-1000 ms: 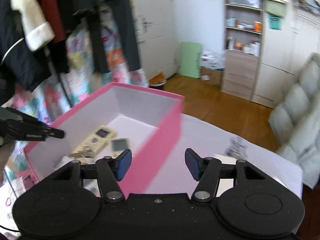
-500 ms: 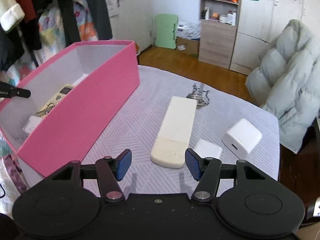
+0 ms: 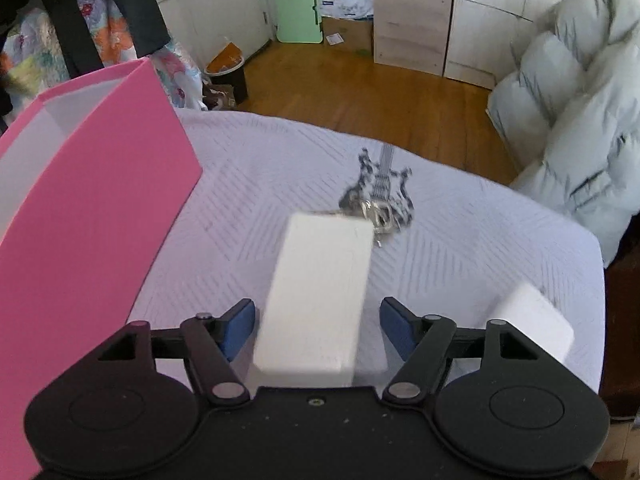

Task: Organize rigid objects
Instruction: 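Grasp the last white remote on the table with the right gripper, then carry the white remote into the pink box beside the others, release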

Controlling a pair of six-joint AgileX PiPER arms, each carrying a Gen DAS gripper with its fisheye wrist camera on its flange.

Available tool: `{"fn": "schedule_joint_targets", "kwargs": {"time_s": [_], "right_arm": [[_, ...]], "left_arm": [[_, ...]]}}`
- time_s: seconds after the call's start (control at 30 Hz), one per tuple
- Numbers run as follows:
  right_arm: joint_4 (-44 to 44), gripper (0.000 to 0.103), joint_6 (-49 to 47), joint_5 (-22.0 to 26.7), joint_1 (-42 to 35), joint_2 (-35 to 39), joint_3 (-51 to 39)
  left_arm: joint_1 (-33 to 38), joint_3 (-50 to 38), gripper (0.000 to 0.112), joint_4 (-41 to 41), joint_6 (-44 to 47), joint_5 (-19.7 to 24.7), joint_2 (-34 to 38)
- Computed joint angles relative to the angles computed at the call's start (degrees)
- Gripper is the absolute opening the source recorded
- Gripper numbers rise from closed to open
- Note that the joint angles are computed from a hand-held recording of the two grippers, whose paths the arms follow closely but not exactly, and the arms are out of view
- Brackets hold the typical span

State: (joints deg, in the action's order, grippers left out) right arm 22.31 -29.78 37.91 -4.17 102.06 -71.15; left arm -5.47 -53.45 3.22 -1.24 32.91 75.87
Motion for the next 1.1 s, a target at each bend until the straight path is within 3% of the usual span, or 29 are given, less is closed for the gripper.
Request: {"fn": "schedule_joint_targets", "kwargs": {"time_s": [0.17, 0.27, 0.3, 0.33, 0.57, 0.83, 1.1], "right_arm": [[-6.4, 0.076, 5.6, -4.4, 3.1, 1.9, -1.5], [-4.6, 0.076, 2.9, -4.5, 2.8, 2.2, -1.6], [-3.7, 0.074, 2.0, -4.4, 2.5, 2.0, -1.4], [-3.4, 0.062, 2.1, -4.8, 2.2, 1.8, -1.2], [4.8, 0.06, -2.9, -0.2, -1.2, -0.7, 0.2], [19.2, 0.059, -17.7, 0.1, -5.5, -15.7, 12.8], [23.0, 0.058, -25.5, 3.3, -7.4, -30.1, 20.4]], "left_arm": [[0.0, 0.0, 0.004, -0.3, -0.1, -0.1, 0.1], [0.7, 0.1, 0.004, -1.7, 1.3, -0.2, 0.0], [1.0, 0.2, 0.004, -2.5, 2.2, -0.4, -0.1], [1.2, 0.3, 0.004, -2.8, 2.6, -0.4, -0.2], [2.0, 0.6, 0.004, -4.5, 3.7, -0.4, -0.4], [2.2, 0.7, 0.004, -5.1, 4.4, -0.6, -0.5], [2.4, 1.7, 0.004, -5.5, 5.0, -2.0, -0.8]]}}
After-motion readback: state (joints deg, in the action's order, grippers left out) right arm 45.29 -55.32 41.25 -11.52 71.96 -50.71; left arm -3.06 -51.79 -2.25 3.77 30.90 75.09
